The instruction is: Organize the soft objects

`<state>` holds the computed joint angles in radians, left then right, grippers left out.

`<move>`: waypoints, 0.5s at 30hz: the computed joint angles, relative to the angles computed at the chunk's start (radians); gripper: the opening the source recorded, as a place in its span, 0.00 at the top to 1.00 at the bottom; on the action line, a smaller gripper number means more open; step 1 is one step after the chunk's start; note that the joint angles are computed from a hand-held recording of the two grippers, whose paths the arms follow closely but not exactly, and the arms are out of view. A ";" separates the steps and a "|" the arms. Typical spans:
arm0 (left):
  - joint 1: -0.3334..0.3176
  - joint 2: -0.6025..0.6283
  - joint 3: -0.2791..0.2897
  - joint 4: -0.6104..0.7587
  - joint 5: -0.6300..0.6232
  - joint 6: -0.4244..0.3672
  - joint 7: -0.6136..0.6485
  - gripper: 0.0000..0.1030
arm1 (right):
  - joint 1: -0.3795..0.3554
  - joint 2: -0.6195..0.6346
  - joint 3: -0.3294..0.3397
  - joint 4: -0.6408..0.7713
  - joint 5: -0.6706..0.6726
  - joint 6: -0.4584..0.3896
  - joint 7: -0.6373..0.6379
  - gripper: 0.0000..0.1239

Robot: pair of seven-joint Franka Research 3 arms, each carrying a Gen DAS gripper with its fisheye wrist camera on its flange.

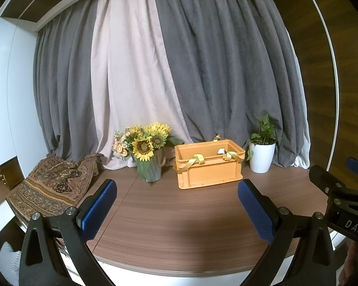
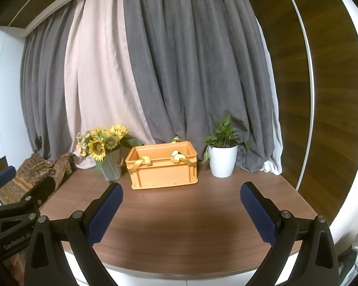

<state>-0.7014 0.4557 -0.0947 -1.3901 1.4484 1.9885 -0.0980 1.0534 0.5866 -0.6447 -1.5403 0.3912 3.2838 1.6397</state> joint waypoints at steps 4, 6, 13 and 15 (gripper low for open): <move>0.000 0.005 0.001 0.008 -0.002 0.001 0.004 0.00 | -0.005 -0.002 0.006 0.000 -0.002 0.000 -0.003 0.19; -0.002 0.005 0.002 0.007 -0.002 -0.001 0.002 0.00 | -0.005 -0.001 0.005 0.000 -0.002 0.001 -0.004 0.19; -0.001 0.002 0.003 0.005 -0.003 0.003 0.003 0.00 | 0.007 0.003 -0.008 0.001 0.003 -0.003 0.001 0.19; 0.000 0.004 0.002 0.007 -0.004 0.004 0.004 0.00 | 0.008 0.004 -0.010 0.002 0.002 -0.004 0.003 0.19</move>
